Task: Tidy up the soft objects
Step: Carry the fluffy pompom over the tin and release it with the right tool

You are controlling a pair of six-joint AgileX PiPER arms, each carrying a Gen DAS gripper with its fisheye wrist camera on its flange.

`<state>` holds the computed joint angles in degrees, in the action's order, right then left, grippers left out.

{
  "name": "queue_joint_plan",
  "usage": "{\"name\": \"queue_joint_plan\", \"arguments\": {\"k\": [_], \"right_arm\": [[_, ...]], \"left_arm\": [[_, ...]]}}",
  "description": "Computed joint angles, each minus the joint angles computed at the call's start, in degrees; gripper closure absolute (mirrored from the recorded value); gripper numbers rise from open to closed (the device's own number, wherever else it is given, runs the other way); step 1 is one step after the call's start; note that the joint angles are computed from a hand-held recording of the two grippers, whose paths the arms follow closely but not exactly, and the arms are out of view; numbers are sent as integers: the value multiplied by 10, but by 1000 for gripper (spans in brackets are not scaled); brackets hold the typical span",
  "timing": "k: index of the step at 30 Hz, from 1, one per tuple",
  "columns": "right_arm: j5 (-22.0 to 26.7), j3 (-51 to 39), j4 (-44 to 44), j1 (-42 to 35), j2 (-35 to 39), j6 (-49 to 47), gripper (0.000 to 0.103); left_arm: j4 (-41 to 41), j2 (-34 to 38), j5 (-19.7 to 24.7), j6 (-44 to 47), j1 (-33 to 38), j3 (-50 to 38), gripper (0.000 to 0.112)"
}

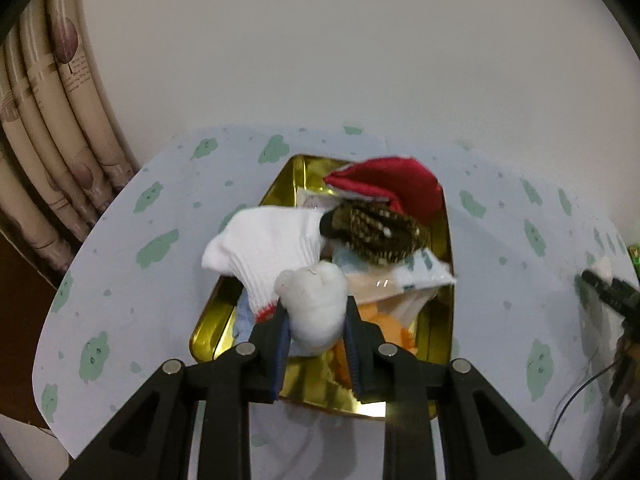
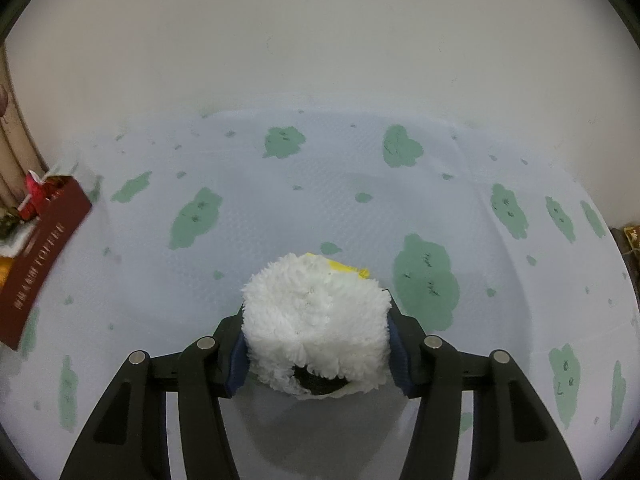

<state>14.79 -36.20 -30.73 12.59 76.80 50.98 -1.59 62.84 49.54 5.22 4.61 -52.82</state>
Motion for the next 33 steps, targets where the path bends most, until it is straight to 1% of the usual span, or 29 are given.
{"name": "queue_joint_plan", "arguments": {"k": [1, 5, 9, 11, 14, 16, 17, 20, 22, 23, 25, 28, 29, 31, 33], "right_arm": [[5, -6, 13, 7, -4, -11, 50], [40, -42, 10, 54, -16, -7, 50], [74, -93, 13, 122, -18, -6, 50], [90, -120, 3, 157, -11, 2, 50], [105, -168, 20, 205, 10, -15, 50], [114, -200, 23, 234, 29, -24, 50], [120, -222, 26, 251, 44, -32, 50], [140, -283, 31, 291, 90, -48, 50], [148, -317, 42, 308, 115, -68, 50], [153, -334, 43, 316, 127, -72, 50], [162, -369, 47, 327, 152, -86, 50], [181, -428, 62, 341, 188, -108, 50], [189, -458, 78, 341, 205, -130, 50], [200, -505, 107, 340, 231, -164, 50], [223, -576, 142, 337, 272, -208, 50]], "left_arm": [[-2, 0, -8, -1, -3, 8, 88], [-29, 12, -24, 14, 12, 23, 88], [-49, 14, -39, 46, 28, 37, 87], [-52, 16, -43, 55, 33, 42, 85], [-68, 21, -43, 76, 48, 50, 83], [-77, 22, -41, 87, 54, 53, 79], [-88, 22, -37, 98, 60, 52, 76], [-122, 24, -20, 139, 80, 46, 72], [-161, 20, -7, 183, 102, 44, 58], [-180, 14, -5, 200, 113, 47, 48], [-222, 5, 3, 241, 134, 50, 46], [-227, 0, 6, 243, 139, 48, 43], [-221, -3, 3, 232, 138, 48, 43], [-231, -7, 6, 234, 160, 47, 43], [-241, -14, 11, 240, 185, 46, 43]]}}
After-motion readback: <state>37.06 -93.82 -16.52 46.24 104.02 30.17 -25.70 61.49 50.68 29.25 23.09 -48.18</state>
